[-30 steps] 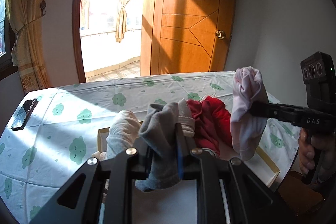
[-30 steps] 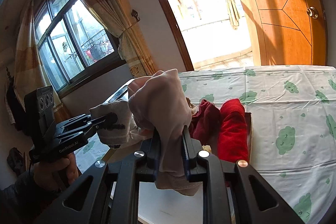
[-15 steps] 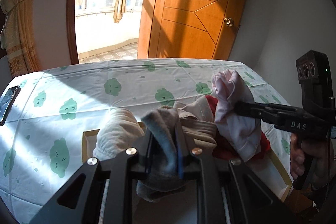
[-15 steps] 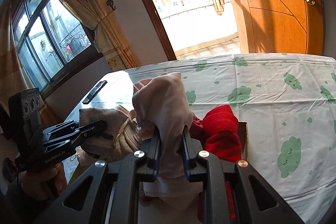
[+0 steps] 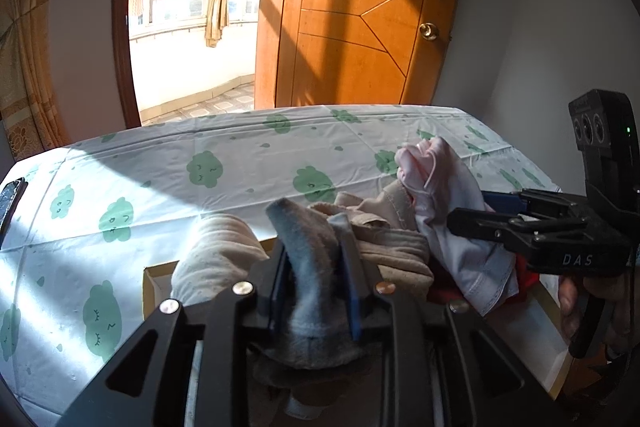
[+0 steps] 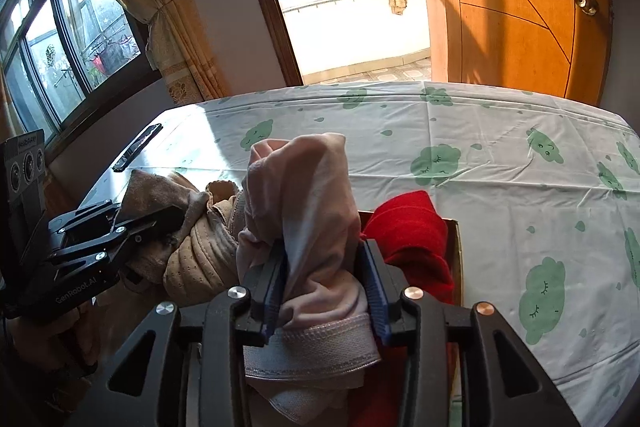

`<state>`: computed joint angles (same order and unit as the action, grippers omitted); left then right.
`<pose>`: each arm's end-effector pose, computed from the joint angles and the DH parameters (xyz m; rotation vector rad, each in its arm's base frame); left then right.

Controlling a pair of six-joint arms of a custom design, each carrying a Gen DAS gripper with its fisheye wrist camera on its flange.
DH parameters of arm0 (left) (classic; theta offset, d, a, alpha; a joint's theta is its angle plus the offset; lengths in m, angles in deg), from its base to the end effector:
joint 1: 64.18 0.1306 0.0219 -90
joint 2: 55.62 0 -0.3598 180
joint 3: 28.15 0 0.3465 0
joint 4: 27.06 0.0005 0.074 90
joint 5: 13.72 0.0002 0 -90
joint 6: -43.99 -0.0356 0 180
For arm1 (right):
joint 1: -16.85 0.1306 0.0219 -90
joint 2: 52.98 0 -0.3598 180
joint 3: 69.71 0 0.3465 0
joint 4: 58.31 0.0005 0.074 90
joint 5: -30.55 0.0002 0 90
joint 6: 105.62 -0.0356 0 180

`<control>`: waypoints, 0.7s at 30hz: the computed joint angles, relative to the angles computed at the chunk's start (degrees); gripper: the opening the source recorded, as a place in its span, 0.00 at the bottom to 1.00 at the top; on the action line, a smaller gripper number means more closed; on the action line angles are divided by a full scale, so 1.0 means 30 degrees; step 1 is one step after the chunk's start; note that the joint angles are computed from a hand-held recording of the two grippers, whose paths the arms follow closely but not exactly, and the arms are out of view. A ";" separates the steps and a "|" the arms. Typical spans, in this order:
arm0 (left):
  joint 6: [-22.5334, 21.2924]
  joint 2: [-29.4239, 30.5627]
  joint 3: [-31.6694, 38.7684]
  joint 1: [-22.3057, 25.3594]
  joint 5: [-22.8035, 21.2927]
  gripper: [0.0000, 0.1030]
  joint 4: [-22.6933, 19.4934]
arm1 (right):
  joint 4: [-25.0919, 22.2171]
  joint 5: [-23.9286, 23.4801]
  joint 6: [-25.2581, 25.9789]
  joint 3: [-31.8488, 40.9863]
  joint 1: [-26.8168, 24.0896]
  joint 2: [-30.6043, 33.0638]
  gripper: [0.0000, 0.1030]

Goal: Take underwear out of drawer
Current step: 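Lower both items into the tray and open both tools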

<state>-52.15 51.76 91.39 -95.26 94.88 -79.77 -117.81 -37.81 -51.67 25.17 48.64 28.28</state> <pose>0.4648 -0.2940 0.4768 0.8977 2.1229 -0.5960 0.3288 0.1878 0.4908 0.2634 2.2912 0.1553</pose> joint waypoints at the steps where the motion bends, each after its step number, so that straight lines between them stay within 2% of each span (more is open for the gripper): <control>1: -0.0070 -0.0162 -0.0170 -0.0036 -0.0199 0.25 0.0167 | 0.0267 0.0326 -0.0040 -0.0219 0.0192 -0.0308 0.61; 3: 0.0006 -0.0699 -0.0796 0.0012 -0.0407 0.30 0.0698 | 0.0615 0.1351 -0.0199 -0.0599 0.0696 -0.0901 0.64; 7: 0.0396 -0.2464 -0.2930 0.0218 -0.0935 0.57 0.2413 | 0.0651 0.2833 -0.0683 -0.1089 0.1817 -0.1914 0.65; 8: 0.0464 -0.2780 -0.3287 0.0276 -0.0978 0.60 0.2602 | 0.0728 0.3144 -0.0677 -0.1244 0.2214 -0.2197 0.65; 13: 0.0576 -0.4014 -0.4394 0.0356 -0.0986 0.62 0.2910 | 0.0909 0.5116 -0.0698 -0.1879 0.4824 -0.3416 0.66; 18: 0.0823 -0.5680 -0.6006 0.0589 -0.0652 0.63 0.3140 | 0.0419 0.7217 -0.1527 -0.2642 0.8422 -0.4116 0.71; 21: 0.0791 -0.7136 -0.7404 0.1065 -0.0269 0.65 0.2936 | 0.0343 0.7457 -0.2019 -0.3173 1.0395 -0.4212 0.72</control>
<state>-49.78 30.36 69.17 -92.06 94.07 -70.96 -116.77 -15.44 -57.72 15.65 79.82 15.64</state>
